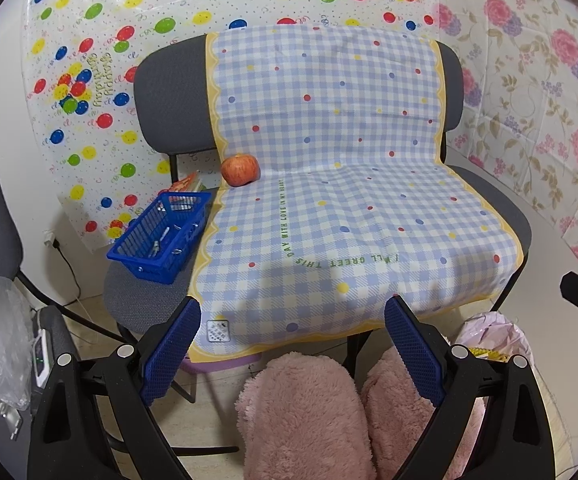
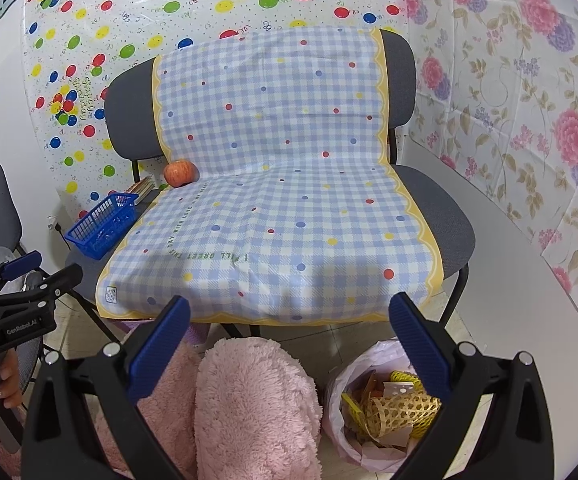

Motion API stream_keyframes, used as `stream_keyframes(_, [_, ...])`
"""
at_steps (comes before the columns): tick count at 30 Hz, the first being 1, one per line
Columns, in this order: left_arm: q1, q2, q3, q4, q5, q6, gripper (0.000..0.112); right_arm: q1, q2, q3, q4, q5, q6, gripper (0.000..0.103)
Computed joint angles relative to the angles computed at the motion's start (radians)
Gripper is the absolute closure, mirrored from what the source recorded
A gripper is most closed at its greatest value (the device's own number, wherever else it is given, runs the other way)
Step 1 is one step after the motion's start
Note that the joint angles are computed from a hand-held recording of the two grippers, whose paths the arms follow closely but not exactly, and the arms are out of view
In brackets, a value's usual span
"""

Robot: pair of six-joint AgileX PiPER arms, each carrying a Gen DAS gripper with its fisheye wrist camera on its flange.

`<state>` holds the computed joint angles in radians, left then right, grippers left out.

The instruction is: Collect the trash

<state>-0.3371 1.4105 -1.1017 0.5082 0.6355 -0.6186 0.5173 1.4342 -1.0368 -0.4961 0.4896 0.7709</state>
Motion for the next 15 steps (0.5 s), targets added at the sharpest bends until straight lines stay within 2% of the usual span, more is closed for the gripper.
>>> stream_keyframes(5, [0.044, 0.039, -0.002, -0.082, -0.088, 0.073, 0.020, -0.037, 0.059, -0.037, 0.071, -0.020, -0.072, 0.006])
stream_keyframes(9, [0.059, 0.139, -0.071, -0.088, -0.092, 0.095, 0.020, -0.096, 0.142, -0.103, 0.131, -0.044, -0.167, 0.006])
stream_keyframes(13, [0.076, 0.243, -0.158, -0.094, -0.065, 0.101, 0.020, -0.186, 0.311, -0.251, 0.122, -0.091, -0.239, 0.006])
stream_keyframes(15, [0.095, 0.292, -0.197, -0.125, -0.065, 0.135, 0.020, -0.239, 0.454, -0.402, 0.117, -0.084, -0.280, 0.006])
